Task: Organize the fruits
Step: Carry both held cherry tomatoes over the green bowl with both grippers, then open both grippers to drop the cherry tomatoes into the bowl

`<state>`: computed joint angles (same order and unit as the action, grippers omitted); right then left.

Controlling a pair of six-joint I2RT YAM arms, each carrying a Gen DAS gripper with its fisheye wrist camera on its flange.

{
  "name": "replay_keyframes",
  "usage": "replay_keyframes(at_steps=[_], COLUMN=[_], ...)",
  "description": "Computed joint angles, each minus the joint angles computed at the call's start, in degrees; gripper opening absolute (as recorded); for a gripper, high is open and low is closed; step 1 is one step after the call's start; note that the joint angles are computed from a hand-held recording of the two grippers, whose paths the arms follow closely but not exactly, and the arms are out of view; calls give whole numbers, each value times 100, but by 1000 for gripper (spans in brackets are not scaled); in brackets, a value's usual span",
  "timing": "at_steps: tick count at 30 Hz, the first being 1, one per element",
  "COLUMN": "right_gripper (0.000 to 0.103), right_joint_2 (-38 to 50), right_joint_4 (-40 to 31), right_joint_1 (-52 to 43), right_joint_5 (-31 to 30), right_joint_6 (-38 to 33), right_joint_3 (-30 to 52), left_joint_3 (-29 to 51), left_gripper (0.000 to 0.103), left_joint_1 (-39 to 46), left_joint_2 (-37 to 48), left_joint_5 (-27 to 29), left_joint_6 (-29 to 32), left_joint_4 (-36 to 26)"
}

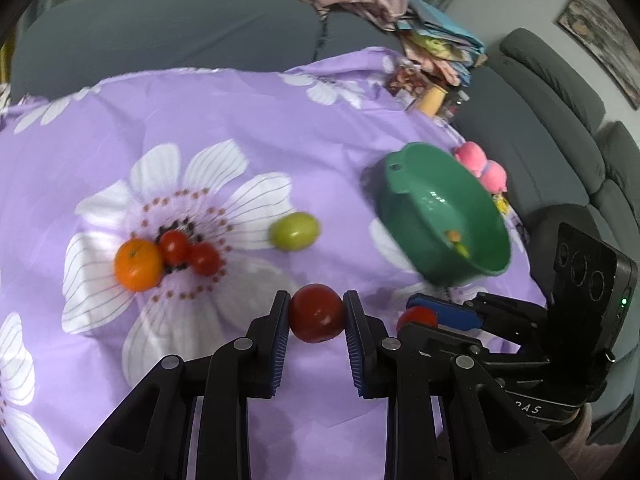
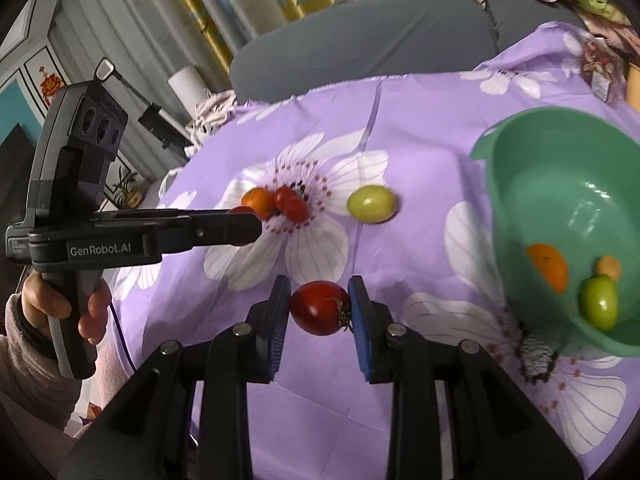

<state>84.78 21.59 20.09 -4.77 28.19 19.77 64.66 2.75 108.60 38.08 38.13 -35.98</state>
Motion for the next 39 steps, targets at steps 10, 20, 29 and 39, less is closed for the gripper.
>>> replay_keyframes(at_steps=[10,20,29,39], right_gripper=[30,30,30,30], right_joint_2=[-1852,-3158,-3278,-2541], right_joint_4=[-636,-1262,-1392,-872], right_joint_1=[-782,-1999,-3084,-3608], right_joint_5=[-33,-508,-913,-1138], right_joint_6=[-172,-506,-941,-1182], right_joint_3=[-720,-1148,-1203,-1159], left_joint_3=[-189,-183,-22,11], left_gripper=[26,26,26,26], left_joint_1=[-778,-1532,-2142,-2462], left_joint_2=[-554,-732,-591,-358], left_joint_5=[133,129,-59,-380], left_joint_6=[-374,-700,-1018,-1129], left_joint_4=[120,264,511,750])
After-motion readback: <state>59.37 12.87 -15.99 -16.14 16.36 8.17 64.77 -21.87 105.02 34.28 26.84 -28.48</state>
